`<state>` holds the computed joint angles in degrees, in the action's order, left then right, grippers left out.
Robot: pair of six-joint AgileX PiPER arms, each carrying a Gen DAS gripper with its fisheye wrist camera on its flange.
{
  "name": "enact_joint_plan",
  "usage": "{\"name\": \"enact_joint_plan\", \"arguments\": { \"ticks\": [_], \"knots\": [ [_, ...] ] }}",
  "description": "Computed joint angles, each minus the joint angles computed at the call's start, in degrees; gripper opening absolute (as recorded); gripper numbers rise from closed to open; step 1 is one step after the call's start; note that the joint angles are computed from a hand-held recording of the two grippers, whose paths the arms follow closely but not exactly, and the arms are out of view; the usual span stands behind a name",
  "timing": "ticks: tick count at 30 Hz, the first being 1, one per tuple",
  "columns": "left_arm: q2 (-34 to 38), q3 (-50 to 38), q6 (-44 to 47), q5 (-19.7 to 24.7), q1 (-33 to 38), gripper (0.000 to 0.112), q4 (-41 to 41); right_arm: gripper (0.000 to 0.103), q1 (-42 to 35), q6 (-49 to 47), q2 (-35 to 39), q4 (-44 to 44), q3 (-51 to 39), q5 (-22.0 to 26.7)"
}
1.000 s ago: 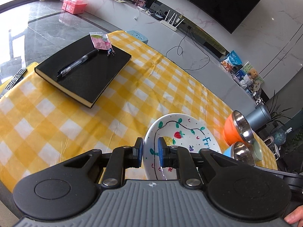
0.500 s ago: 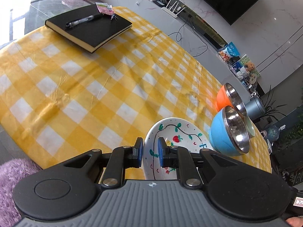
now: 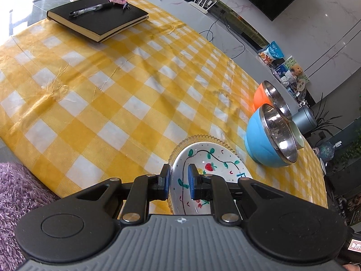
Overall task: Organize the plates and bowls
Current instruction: 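Lower the Fruity plate onto the glass plate and open both grippers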
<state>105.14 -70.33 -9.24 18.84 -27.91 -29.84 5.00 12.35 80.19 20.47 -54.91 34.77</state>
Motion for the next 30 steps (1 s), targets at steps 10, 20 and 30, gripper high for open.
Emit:
{"name": "enact_joint_plan", "arguments": {
  "ticks": [10,20,30],
  "knots": [
    [0.63,-0.79,-4.84,-1.27,-1.31,0.018,5.16,0.009,2.74,5.81,0.22,-7.94,-0.31,-2.72],
    [1.43,-2.34,-20.23,-1.46,-3.42,0.018,23.18,0.010,8.15,16.49,2.39,-22.04,-1.24,-5.41],
    [3.00,-4.72,-36.51,1.35,-7.20,0.018,43.89,0.011,12.54,27.68,3.89,-36.90,-1.09,-6.48]
  ]
}}
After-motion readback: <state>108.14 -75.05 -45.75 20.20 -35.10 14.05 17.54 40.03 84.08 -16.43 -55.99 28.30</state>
